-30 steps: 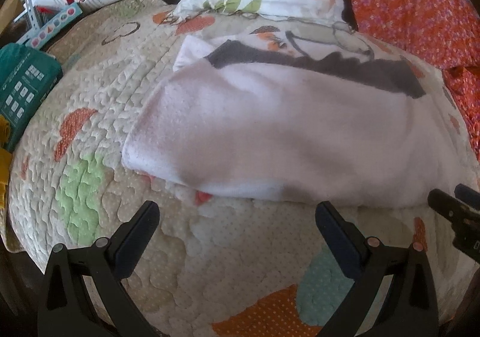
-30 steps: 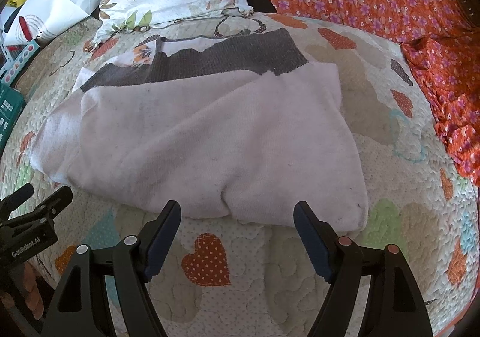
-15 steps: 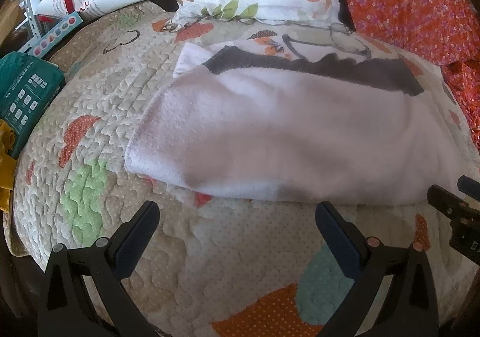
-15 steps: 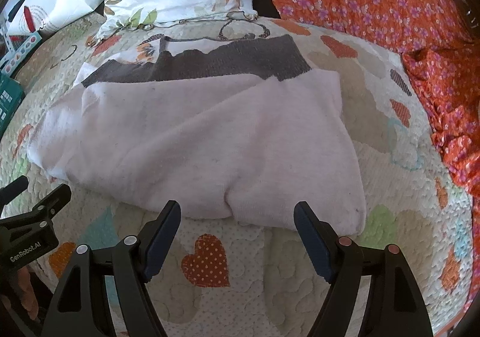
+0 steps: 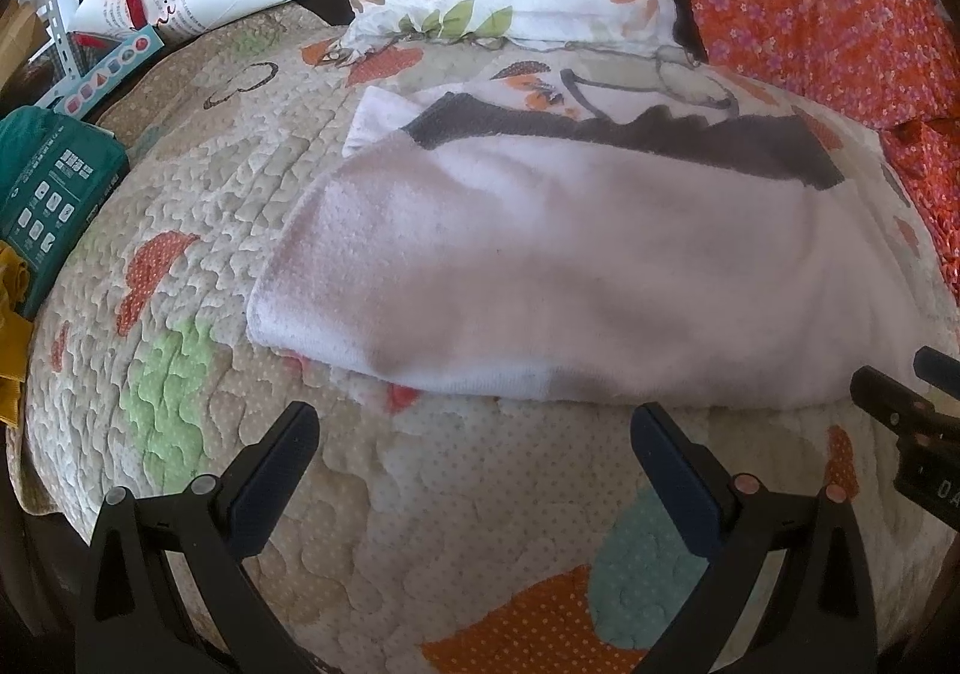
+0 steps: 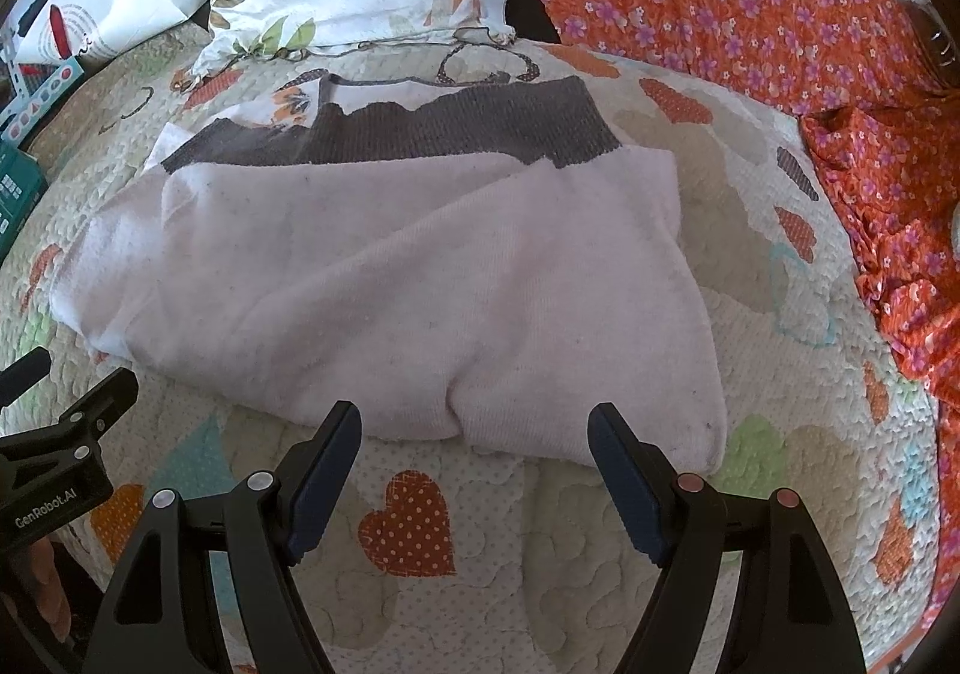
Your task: Fold small clothes
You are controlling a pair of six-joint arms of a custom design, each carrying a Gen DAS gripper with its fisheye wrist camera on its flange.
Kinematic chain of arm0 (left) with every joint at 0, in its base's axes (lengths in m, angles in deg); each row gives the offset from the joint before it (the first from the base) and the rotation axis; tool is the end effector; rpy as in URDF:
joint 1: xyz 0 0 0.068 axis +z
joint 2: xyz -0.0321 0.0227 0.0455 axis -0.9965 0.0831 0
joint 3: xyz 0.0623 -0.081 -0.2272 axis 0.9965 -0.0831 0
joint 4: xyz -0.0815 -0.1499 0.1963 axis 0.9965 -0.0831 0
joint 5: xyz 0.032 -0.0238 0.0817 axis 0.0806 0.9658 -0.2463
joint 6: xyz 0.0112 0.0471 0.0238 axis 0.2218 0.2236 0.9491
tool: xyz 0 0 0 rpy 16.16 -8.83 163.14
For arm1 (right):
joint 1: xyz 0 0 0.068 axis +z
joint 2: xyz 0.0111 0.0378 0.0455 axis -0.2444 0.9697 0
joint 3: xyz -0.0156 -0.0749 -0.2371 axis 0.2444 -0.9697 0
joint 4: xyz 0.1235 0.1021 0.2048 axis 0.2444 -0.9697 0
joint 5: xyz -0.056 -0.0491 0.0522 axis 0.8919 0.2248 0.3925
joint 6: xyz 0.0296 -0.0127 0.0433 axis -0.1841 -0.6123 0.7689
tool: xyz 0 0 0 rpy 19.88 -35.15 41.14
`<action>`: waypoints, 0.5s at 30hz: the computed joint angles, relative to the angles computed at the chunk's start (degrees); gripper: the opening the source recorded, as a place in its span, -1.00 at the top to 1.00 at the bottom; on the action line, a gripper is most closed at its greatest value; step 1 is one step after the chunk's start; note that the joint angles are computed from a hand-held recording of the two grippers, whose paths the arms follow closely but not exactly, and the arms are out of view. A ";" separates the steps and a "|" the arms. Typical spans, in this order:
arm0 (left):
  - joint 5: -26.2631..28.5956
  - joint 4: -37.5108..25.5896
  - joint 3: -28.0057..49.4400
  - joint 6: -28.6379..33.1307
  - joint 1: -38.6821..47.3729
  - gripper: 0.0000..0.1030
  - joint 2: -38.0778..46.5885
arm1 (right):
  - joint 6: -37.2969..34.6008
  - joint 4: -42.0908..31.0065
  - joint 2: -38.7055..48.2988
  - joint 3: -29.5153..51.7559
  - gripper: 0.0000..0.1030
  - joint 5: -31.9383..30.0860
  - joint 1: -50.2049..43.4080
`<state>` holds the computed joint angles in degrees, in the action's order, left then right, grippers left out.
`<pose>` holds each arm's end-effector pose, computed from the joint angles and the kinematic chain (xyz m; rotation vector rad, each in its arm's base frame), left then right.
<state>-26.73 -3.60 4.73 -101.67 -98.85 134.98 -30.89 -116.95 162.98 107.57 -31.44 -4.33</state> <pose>0.2166 -0.0430 0.2279 -0.2595 2.5221 0.1039 0.2853 0.0482 0.2529 -0.3139 2.5851 -0.0089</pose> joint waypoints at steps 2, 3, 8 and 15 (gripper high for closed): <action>0.24 -0.11 0.13 0.04 0.03 -1.00 0.26 | 0.02 -0.06 -0.01 -0.04 -0.60 0.03 0.08; 0.40 -0.16 0.17 0.08 0.11 -1.00 0.32 | 0.02 -0.08 -0.02 -0.02 -0.60 0.07 0.11; 0.56 -0.62 0.51 -0.14 0.10 -1.00 0.74 | -0.05 -0.02 -0.11 -0.08 -0.60 0.35 0.21; 1.13 -0.55 0.51 -0.07 0.35 -1.00 0.68 | -0.35 0.71 -0.62 -0.70 -0.60 2.66 1.13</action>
